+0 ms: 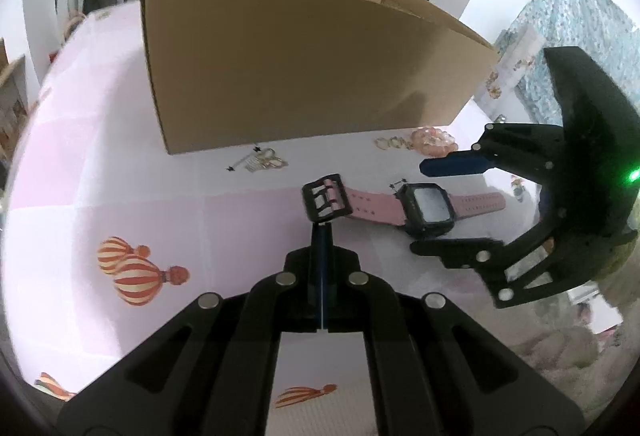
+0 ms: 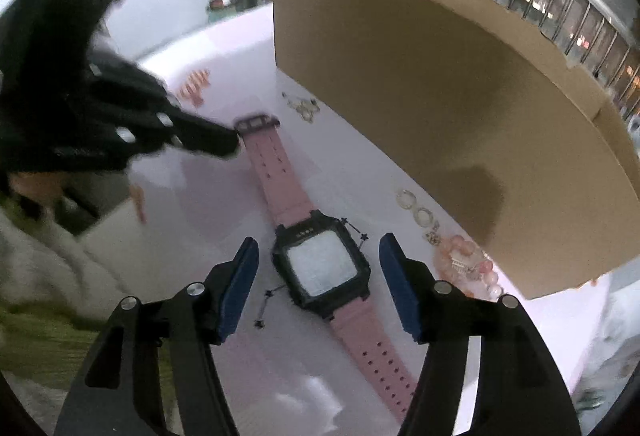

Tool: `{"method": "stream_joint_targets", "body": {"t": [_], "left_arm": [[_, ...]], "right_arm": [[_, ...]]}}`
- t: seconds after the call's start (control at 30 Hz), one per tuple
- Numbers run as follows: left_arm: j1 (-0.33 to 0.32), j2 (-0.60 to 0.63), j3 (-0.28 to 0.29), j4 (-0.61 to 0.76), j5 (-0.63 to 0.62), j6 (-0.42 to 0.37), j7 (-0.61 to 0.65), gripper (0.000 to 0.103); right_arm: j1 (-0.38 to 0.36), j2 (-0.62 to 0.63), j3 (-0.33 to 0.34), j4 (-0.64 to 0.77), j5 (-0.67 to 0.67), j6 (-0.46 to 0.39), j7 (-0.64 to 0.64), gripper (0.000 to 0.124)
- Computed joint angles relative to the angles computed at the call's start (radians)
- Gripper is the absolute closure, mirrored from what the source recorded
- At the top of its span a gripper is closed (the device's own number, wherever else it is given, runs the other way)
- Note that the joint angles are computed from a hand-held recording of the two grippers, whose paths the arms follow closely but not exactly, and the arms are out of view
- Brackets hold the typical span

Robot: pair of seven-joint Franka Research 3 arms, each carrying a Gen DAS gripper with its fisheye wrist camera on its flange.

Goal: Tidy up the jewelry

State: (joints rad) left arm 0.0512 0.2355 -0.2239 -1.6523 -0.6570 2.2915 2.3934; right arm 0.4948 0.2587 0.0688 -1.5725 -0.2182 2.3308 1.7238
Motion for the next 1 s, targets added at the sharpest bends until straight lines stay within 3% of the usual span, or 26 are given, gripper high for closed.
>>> {"method": "stream_joint_targets", "body": {"t": [0.03,0.1,0.17,0.47,0.6,0.77,0.87,1.0], "left_arm": [[-0.004,-0.012,0.001,-0.018,0.008,0.024,0.006,0.101],[-0.011,-0.035,0.004,-0.048,0.025,0.065,0.018,0.08],[-0.016,-0.055,0.004,-0.078,0.017,0.106,0.038,0.071],[-0.063,-0.13,0.004,-0.198,-0.011,0.27,0.222,0.034],[-0.082,-0.134,0.012,-0.217,0.004,0.295,0.241,0.034],[-0.105,-0.153,0.009,-0.269,0.018,0.414,0.278,0.034],[-0.108,-0.157,0.007,-0.282,-0.005,0.44,0.333,0.034],[-0.12,-0.146,0.003,-0.286,0.025,0.471,0.389,0.049]], "right_arm": [[-0.005,0.0,0.002,-0.002,0.017,0.007,-0.003,0.063],[-0.022,0.001,0.009,0.003,0.071,0.001,-0.02,0.068],[-0.038,0.0,0.013,0.006,0.127,0.0,-0.031,0.074],[-0.16,0.009,0.047,0.034,0.533,-0.06,-0.204,0.074],[-0.208,0.028,0.051,0.072,0.691,-0.142,-0.254,0.074],[-0.213,0.037,0.048,0.089,0.737,-0.188,-0.271,0.074],[-0.215,0.038,0.046,0.098,0.749,-0.213,-0.277,0.074],[-0.217,0.071,0.045,0.154,0.747,-0.267,-0.279,0.074]]}}
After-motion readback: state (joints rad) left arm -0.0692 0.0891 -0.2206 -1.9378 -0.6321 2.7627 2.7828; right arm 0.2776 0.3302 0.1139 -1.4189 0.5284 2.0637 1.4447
